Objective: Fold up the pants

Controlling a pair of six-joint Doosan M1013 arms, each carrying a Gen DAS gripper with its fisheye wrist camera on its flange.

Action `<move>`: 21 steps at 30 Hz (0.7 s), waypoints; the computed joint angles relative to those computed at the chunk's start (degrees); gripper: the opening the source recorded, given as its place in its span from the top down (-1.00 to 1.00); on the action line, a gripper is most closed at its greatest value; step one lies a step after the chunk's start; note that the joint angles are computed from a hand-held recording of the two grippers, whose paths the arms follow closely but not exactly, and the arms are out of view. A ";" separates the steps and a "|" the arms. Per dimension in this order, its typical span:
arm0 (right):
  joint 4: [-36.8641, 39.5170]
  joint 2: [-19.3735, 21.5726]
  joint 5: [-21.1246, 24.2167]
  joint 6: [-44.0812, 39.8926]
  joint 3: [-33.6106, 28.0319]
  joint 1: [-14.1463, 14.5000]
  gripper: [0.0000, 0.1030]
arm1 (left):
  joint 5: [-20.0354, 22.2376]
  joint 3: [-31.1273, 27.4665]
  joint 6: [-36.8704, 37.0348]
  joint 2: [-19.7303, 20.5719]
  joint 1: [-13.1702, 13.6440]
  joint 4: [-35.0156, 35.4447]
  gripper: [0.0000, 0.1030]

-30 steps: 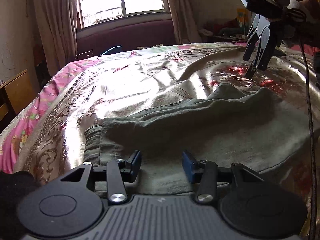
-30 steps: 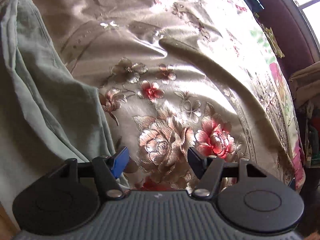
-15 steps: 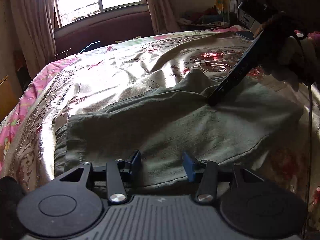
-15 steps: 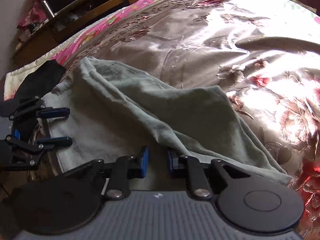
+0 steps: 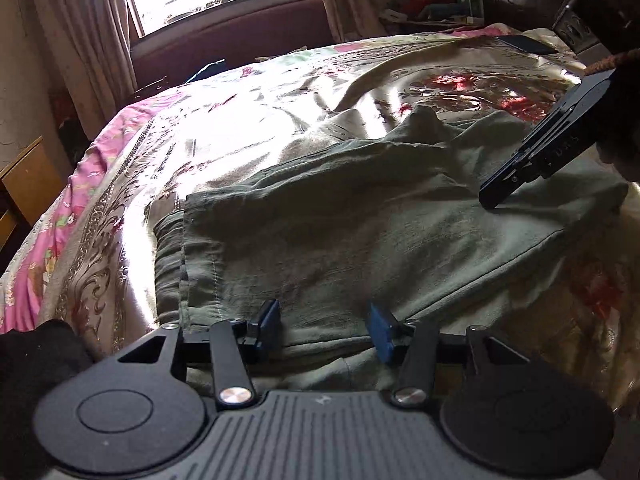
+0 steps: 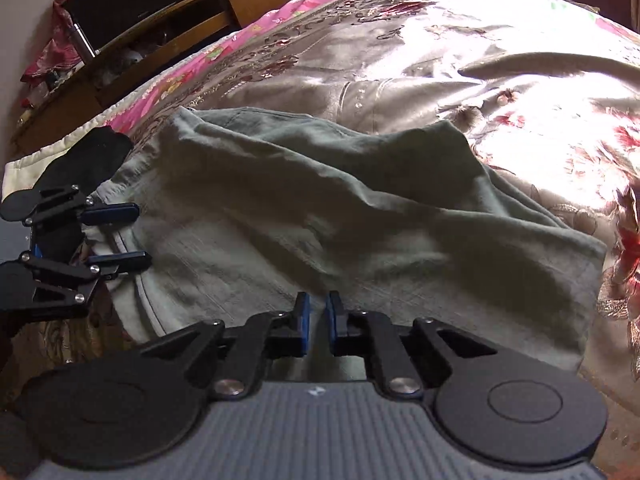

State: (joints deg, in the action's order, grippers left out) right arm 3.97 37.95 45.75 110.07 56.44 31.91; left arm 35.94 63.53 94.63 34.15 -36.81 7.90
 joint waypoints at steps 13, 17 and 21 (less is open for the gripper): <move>-19.07 -13.43 -16.18 41.78 22.74 -1.50 0.52 | -1.89 -2.16 13.54 -0.14 -2.29 -17.35 -0.20; -10.92 -11.81 -21.87 35.55 22.50 -3.38 0.47 | 0.82 -4.21 22.50 1.23 -4.39 -26.97 -0.22; -0.47 -10.58 -25.42 25.81 21.96 -4.85 0.44 | 2.02 -5.84 25.86 2.63 -7.04 -27.37 -0.26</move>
State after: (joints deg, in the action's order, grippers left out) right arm 3.50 27.37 20.33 135.88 78.41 27.05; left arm 37.97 57.69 120.49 36.78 -43.85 -19.46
